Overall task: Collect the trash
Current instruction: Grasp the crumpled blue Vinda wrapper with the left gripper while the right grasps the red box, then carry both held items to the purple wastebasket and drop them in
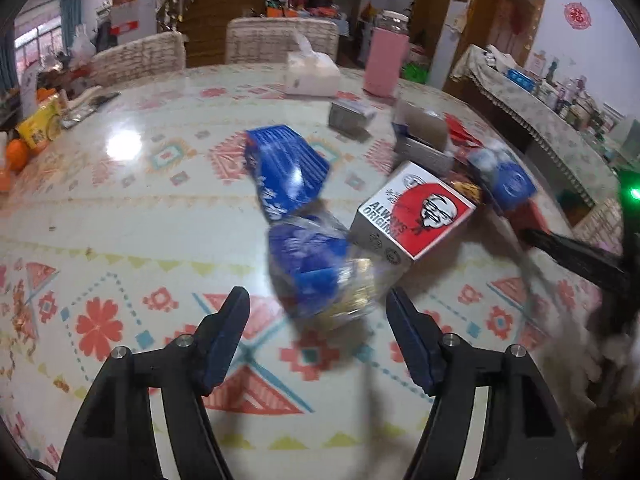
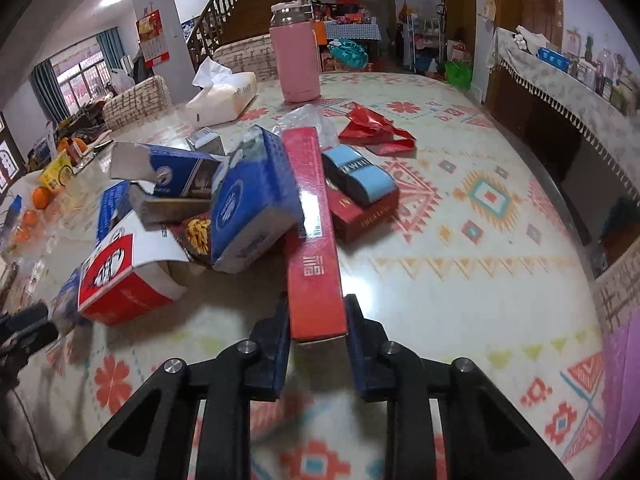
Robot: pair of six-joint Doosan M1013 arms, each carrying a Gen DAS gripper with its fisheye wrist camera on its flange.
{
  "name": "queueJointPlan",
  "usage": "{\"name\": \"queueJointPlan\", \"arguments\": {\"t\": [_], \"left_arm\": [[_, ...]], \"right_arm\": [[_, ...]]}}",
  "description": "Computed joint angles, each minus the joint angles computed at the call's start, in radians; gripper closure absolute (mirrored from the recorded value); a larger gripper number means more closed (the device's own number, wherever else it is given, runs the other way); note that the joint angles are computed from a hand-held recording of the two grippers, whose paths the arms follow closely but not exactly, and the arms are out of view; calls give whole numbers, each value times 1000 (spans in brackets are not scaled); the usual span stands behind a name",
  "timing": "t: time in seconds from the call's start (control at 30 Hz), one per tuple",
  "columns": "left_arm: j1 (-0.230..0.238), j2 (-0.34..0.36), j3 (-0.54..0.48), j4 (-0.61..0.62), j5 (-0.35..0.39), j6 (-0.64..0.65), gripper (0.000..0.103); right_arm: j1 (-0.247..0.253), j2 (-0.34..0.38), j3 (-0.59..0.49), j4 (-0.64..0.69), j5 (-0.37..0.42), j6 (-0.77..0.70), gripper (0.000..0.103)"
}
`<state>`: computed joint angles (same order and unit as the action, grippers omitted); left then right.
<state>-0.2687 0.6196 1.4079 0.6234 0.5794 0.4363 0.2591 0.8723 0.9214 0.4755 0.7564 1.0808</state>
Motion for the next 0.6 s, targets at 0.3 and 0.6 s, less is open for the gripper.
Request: {"name": "queueJointPlan", "arguments": {"t": [0.3,0.6], "left_arm": [[29,56,-88,-160,35,144,19],[40,39,-54,-268,-33,108,76]], "right_arm": [[-59,-93,178,157,3,-77,77],[-102,-155,295,290,-14,-161,77]]}}
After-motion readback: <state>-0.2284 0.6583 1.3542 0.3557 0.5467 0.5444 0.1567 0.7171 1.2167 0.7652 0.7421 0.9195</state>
